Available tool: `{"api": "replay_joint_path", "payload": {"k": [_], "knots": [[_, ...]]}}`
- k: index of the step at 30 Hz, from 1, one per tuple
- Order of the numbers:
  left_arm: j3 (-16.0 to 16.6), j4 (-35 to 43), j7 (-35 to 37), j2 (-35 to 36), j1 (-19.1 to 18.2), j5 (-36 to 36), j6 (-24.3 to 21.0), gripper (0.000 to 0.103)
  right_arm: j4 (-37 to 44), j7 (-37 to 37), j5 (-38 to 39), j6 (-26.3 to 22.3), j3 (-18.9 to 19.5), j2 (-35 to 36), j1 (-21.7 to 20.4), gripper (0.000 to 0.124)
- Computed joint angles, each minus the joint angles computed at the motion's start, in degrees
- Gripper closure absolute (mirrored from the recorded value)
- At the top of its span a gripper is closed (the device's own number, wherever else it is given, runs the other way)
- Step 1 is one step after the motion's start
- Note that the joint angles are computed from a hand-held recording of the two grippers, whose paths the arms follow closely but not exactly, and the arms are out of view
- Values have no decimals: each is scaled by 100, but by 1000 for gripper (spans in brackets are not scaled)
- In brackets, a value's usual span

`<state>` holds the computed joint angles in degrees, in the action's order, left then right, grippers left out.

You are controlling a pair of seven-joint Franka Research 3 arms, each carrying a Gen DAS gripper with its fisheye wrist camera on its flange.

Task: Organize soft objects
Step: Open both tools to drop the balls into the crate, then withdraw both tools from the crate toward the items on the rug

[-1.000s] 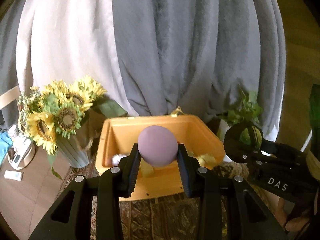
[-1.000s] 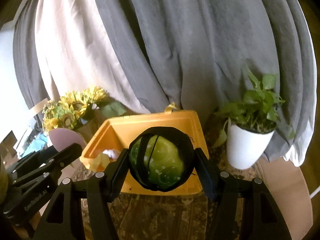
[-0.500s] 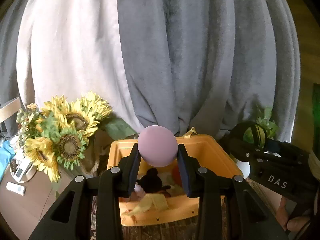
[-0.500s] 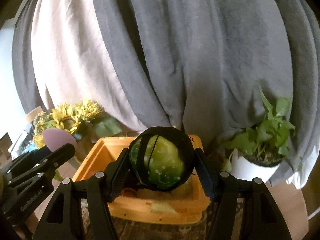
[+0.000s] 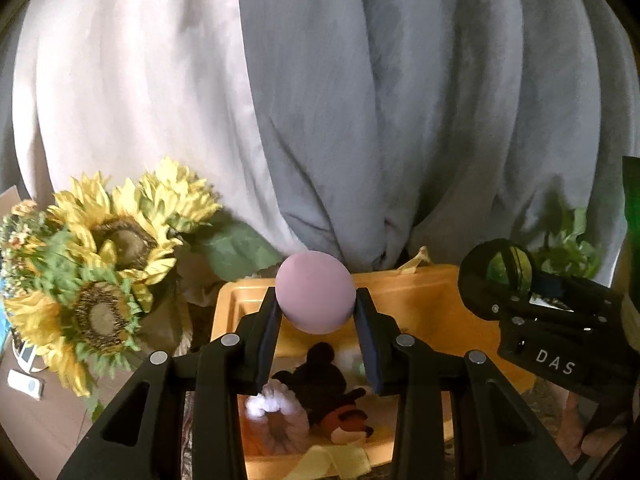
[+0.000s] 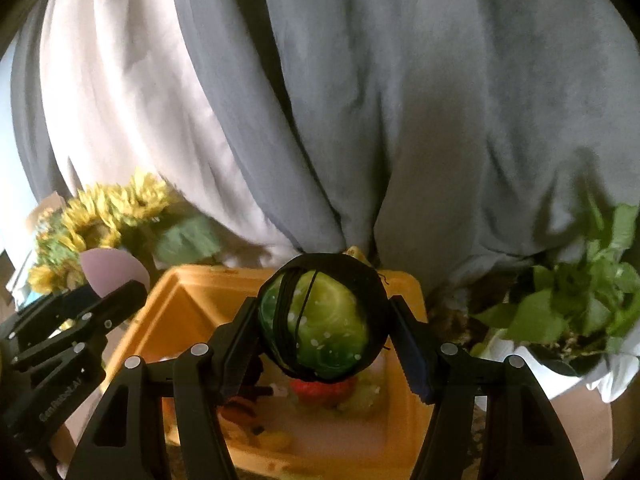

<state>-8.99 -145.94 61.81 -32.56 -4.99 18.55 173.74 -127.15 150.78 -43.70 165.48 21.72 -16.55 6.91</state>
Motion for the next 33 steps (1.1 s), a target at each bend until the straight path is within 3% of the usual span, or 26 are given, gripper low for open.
{"api": "replay_joint_path", "payload": {"k": [15,25,29,33], "knots": [[304,930,900,1221,-385,-502,-1108,67,762,-2074,1865,-810,-1041,1178,1161,59],[380,1308,1743,1650,-541,-1401,-1785,66,1000,-2680,2570,-1249,-1292,1439,1450,58],[310,1299,1760,1620,-465,-1478,-1769,51,1009,-2759,2680,-1247,-1330,1454,1478,57],[284,1225,1767,1514,-446,-1484,-1731,49,932,-2537,2441,-1183,-1311,1366,1458,57]]}}
